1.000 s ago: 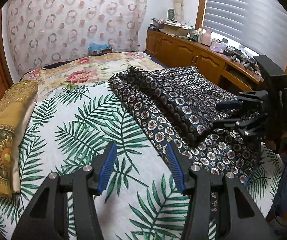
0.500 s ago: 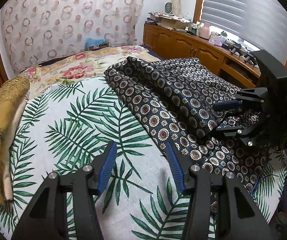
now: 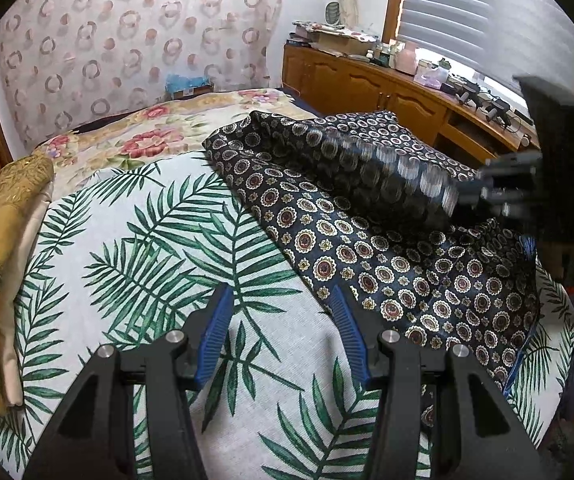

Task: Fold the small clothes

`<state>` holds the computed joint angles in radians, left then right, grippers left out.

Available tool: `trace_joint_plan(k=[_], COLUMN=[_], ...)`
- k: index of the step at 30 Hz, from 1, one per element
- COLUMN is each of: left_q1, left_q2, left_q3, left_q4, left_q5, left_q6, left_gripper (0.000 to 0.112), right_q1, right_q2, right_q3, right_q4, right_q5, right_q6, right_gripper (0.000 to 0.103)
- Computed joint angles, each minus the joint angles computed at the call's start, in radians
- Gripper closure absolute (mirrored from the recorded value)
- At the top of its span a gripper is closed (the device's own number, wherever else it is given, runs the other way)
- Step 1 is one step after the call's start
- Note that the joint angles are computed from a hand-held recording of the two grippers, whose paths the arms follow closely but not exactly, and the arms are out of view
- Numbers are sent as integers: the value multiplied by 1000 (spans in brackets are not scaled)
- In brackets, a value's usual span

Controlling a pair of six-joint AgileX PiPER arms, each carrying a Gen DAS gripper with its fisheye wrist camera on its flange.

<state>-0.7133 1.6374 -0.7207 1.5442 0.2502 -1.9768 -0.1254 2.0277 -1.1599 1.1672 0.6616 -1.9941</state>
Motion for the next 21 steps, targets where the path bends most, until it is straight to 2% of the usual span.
trace_joint_plan(k=[4,6,14,16,21], left_q1=[17,25,57,65,77], left_q2=[17,27,75,90,125], left_q3=[-27,-44,-116,-132,-166], left_q4=[-56,-94,-279,-329,-434], left_q5=[-19,-25,-54,-60,-69], left_q6=[76,123,342,398,514], left_gripper=[62,62,62,62,62], right_q1=[-38,-44,-61,-61,-70], right_q2=[-2,11,188,238,348], right_q3=[-83,-140,-514,-603,-798], right_q4=[11,2,-208,-253,-333], right_q5=[37,27,85,96,189], right_q6=[59,101,479,568,714], right_gripper=[99,99,98,88,75])
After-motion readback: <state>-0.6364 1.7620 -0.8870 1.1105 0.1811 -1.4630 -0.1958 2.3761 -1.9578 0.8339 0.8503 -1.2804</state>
